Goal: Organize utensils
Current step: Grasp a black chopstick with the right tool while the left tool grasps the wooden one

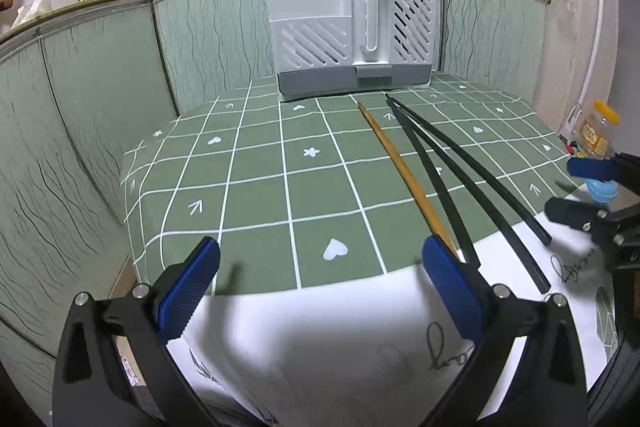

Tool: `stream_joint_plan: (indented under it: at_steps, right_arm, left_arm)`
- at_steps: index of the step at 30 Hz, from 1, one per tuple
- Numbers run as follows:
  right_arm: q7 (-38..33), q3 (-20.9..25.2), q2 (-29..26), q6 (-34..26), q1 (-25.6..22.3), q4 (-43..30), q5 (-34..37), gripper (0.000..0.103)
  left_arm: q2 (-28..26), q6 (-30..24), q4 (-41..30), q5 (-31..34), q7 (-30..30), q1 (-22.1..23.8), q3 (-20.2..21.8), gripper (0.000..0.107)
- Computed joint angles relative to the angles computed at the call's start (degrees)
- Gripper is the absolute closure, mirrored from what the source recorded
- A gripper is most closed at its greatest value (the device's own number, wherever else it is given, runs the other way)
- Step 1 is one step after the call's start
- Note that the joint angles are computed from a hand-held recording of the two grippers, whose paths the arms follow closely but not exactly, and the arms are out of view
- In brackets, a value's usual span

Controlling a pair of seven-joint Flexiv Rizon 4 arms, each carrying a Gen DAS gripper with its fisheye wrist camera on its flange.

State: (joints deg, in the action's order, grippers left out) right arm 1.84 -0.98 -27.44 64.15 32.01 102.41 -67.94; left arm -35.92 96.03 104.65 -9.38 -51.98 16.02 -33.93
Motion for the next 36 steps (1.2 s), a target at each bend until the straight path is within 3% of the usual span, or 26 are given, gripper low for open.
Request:
stream_joint_plan:
  at_steps: [7,14,20,29,30,33,36]
  right_arm:
    - [-0.1,-1.2,-2.7,2.2,0.9,-2.0,0.2,0.056]
    - [4.7,-2.5,-3.1,3.2,1.0,-2.2,-1.8,0.095]
    - [4.7,-1.8,-2.4,1.9,0.5,-1.6,-0.3,0.097]
    - [6.0,-0.9,-0.4,0.1,-0.1,0.9,-0.6,0.097]
    - [6.1,-0.7,-0.2,0.0,-0.2,1.1,-0.6,0.097]
    - [6.5,-0.5,0.0,-0.5,-0.5,1.5,-0.8,0.097]
    - [6.7,-0.2,0.2,-1.2,-0.6,1.6,-1.0,0.097]
  left_arm:
    - [0.0,0.0,0.6,0.1,0.0,1.1,-1.3,0.008]
    - [-0.1,-0.4,0.6,0.1,0.0,1.1,-1.5,0.008]
    - [-0.5,-1.5,0.5,-0.3,1.0,1.6,-3.0,0.008]
    - [-0.4,-3.1,-0.6,-2.3,2.7,-2.6,-0.5,0.008]
    - [-0.4,-3.0,-0.7,-2.4,2.8,-3.5,0.4,0.010]
    - [0.1,-3.9,-1.5,-2.8,2.3,-6.9,4.2,0.027]
    - [0.1,-3.3,-0.6,-3.8,2.8,-6.1,3.0,0.035]
